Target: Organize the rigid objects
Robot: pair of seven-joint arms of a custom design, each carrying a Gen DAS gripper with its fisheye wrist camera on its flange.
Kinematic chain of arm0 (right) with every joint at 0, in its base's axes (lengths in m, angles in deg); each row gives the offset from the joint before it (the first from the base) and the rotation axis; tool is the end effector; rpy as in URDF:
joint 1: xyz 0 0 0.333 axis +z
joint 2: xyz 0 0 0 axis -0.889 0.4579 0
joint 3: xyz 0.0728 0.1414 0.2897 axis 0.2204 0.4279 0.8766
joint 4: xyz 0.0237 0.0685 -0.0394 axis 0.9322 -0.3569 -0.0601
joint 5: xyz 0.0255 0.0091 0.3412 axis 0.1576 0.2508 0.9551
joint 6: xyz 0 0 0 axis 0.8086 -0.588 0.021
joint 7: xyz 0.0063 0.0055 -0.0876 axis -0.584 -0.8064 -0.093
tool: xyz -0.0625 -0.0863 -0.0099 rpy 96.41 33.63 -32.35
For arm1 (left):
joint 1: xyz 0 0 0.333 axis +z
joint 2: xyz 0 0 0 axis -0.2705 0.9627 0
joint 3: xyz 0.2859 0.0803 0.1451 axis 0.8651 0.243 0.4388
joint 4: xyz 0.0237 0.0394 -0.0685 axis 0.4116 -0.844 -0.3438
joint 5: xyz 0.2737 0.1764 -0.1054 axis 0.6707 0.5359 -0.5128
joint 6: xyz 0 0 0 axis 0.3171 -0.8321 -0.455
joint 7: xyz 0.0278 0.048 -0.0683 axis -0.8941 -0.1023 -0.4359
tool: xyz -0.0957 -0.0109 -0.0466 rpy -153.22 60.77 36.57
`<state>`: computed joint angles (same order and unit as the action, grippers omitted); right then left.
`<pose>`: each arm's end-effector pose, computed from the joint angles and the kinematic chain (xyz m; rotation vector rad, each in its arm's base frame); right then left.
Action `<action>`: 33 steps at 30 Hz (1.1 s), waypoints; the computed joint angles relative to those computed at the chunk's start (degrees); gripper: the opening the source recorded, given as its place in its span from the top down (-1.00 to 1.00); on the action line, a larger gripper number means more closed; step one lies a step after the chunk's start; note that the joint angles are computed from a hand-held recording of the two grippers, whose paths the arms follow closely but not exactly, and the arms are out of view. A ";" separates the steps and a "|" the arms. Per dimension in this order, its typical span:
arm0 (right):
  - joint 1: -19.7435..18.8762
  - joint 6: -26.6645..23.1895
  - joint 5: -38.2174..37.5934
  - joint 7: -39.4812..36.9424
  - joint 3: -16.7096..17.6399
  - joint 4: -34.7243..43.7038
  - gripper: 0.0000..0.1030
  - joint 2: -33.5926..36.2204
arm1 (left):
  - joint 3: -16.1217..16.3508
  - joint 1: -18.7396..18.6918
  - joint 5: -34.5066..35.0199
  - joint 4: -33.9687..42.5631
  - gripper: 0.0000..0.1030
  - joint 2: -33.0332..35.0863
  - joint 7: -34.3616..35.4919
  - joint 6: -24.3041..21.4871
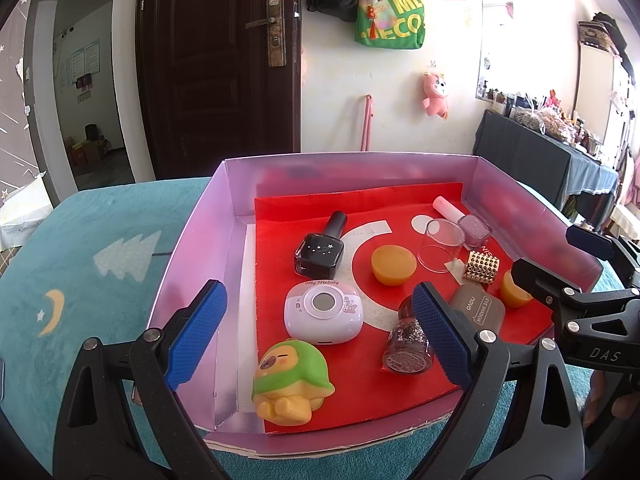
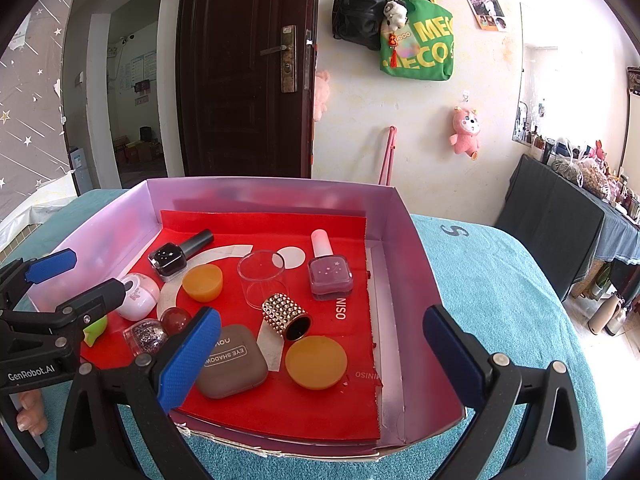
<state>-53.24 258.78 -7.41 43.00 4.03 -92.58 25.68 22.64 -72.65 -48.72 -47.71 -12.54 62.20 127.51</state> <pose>0.6989 0.2514 0.3005 -1.9038 1.1353 -0.6337 0.6185 -0.1689 0.2986 -1.8217 1.3559 -0.7262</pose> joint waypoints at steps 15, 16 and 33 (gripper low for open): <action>0.34 -0.05 0.28 -0.06 -0.32 0.15 -1.00 0.05 | -0.26 0.29 -0.05 0.09 -0.84 -0.11 0.18 0.05; 0.36 -0.06 0.29 -0.06 -0.33 0.17 -1.00 0.05 | -0.16 0.18 -0.12 0.08 -0.84 -0.05 0.15 -0.01; 0.71 -0.15 0.48 -0.02 -0.68 0.38 -1.00 0.12 | -1.10 0.85 0.02 -0.07 -0.84 -0.58 0.70 0.83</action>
